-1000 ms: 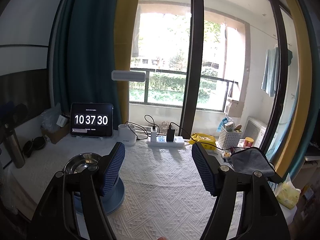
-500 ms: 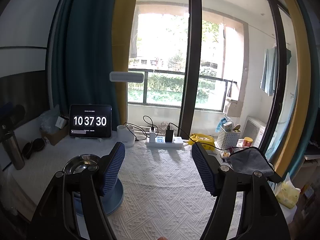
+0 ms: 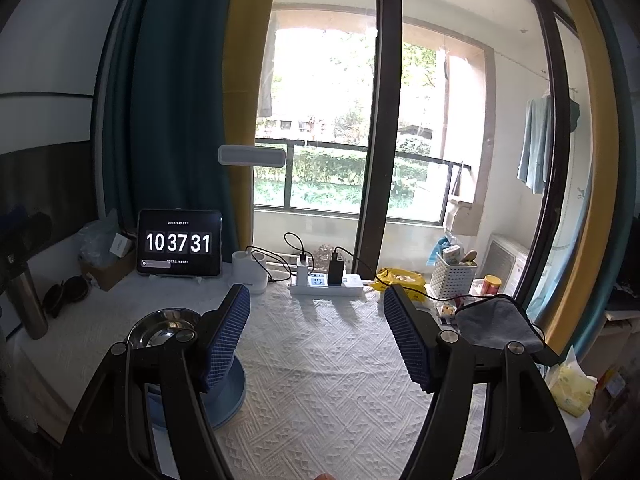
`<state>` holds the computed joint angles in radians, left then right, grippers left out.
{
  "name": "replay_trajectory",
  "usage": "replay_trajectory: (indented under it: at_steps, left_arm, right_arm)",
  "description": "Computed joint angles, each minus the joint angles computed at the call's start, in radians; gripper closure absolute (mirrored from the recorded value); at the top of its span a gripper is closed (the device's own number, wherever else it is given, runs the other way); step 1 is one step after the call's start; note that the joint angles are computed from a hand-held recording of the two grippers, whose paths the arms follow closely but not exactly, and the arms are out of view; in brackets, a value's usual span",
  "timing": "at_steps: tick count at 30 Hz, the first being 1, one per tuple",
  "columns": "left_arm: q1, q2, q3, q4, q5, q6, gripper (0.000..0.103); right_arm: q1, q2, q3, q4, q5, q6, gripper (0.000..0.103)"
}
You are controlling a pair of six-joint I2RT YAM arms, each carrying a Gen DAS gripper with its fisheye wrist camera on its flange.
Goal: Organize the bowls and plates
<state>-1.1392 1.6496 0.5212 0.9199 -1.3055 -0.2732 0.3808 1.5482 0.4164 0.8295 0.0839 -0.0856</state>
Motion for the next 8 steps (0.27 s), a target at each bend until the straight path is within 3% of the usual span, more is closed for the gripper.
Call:
replay_trajectory:
  at_steps: [8]
  left_arm:
    - [0.01, -0.019, 0.005, -0.066, 0.009, -0.056, 0.012]
  right_arm:
    - [0.009, -0.003, 0.0, -0.003, 0.009, 0.0, 0.03]
